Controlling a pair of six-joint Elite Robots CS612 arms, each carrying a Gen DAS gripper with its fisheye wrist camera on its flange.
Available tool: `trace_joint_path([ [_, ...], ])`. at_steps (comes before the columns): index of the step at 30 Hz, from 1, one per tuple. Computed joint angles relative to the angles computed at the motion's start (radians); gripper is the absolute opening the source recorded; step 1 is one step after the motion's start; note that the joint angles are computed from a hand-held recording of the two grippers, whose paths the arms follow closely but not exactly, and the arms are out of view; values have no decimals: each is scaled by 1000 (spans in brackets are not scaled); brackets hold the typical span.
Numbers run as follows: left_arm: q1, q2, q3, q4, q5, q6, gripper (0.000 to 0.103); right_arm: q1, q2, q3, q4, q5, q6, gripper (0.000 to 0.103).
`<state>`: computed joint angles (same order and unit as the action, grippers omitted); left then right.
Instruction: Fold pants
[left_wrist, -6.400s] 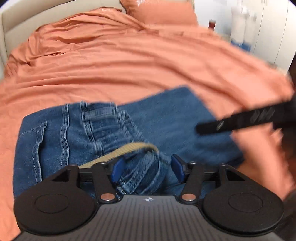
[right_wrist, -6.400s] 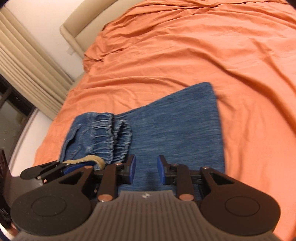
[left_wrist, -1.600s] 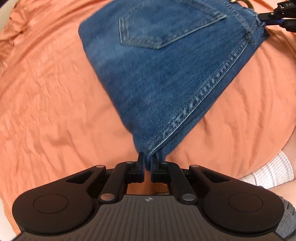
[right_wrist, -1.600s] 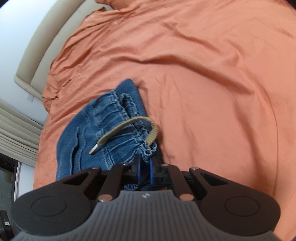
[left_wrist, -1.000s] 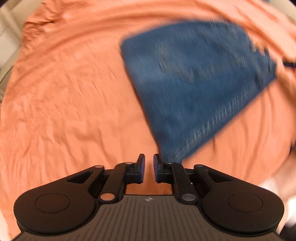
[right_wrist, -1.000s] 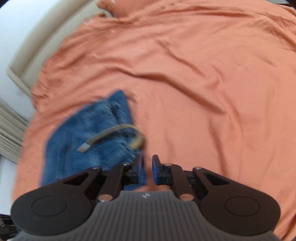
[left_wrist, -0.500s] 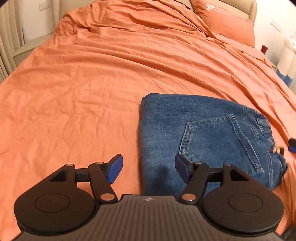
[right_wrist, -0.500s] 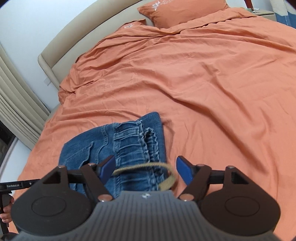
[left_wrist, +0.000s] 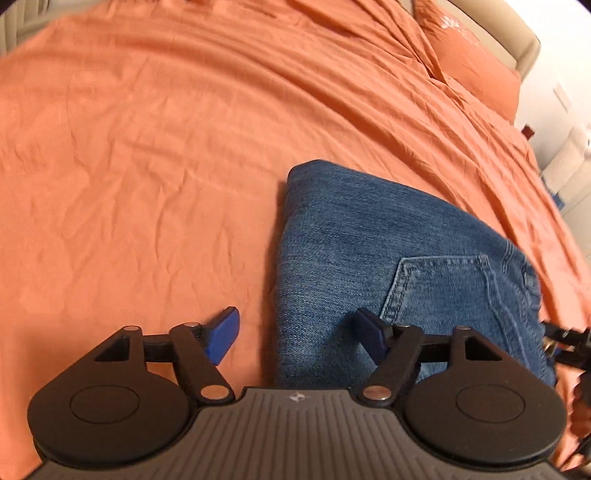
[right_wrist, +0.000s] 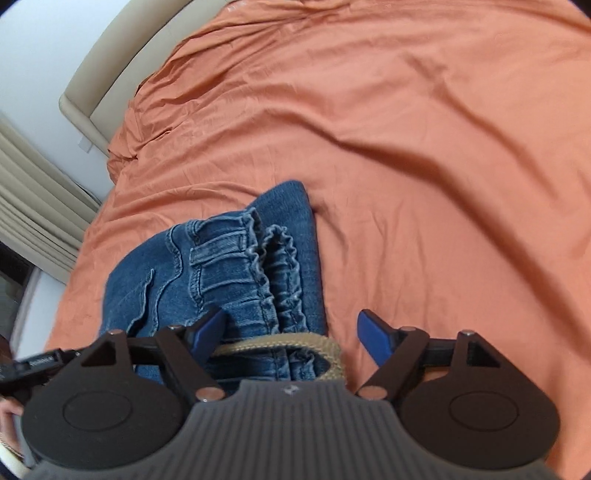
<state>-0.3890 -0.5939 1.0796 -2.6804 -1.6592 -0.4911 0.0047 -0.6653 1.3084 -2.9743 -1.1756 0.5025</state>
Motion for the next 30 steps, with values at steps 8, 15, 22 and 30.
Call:
trace_joint_path([
  [8,40,40,-26,-46,-168,-131,91,-33,46,-36,-21,160,118,77],
  [15,48,52,-26,-73,-222,-150,91,-42,73,-65,-31,244,133,64],
  [22,59,57,-22,-95,-299,-207,55,-49,76,-68,-10,308,130,53],
  [30,54,55,-12,-153,-290,-230,18,-54,79,-56,-94,332,179,24],
])
